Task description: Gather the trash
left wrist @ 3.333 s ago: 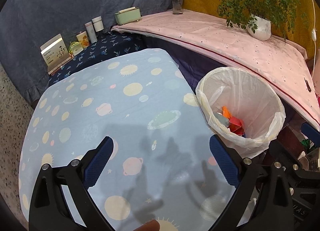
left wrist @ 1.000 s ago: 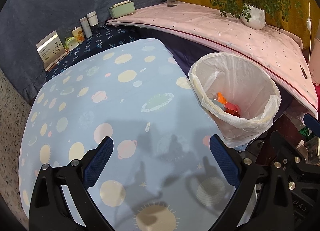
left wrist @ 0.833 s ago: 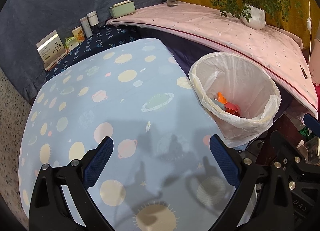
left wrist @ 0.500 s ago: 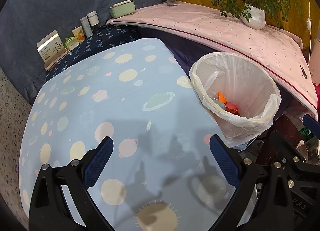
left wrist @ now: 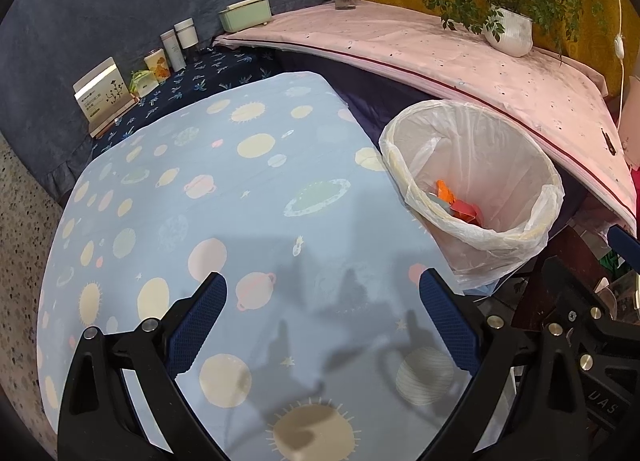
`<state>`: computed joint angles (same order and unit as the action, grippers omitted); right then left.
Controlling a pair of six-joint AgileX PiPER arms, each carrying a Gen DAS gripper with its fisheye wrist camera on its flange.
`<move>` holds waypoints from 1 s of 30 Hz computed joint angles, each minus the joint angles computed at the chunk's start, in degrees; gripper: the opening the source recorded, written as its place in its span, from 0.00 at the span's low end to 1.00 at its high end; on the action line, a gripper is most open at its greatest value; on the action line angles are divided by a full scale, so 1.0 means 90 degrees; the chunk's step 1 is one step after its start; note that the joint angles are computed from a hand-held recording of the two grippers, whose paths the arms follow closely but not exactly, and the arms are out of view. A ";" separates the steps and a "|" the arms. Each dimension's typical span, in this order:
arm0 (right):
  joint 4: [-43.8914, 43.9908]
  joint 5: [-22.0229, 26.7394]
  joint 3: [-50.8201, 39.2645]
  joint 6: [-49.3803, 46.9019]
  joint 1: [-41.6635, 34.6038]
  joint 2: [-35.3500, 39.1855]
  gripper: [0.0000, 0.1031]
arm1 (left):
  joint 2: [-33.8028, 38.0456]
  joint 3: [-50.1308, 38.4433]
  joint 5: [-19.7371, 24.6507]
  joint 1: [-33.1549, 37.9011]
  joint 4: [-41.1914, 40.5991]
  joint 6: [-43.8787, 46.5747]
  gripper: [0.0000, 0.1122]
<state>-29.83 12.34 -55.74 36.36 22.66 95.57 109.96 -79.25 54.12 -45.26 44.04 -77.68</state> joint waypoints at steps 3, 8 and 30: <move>-0.0010 0.0007 -0.0018 0.0009 0.0002 0.0022 0.88 | 0.0014 -0.0010 -0.0010 0.0005 -0.0004 0.0020 0.83; -0.0190 -0.0038 0.0003 0.0236 -0.0023 0.0042 0.88 | 0.0063 -0.0006 0.0006 -0.0022 0.0139 -0.0060 0.83; -0.0332 -0.0117 -0.0089 0.0428 -0.0049 0.0285 0.88 | 0.0234 -0.0032 -0.0045 -0.0025 0.0422 -0.0253 0.82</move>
<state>-32.82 11.29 -56.54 40.21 22.22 98.14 112.06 -79.54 53.71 -45.49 47.84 -79.95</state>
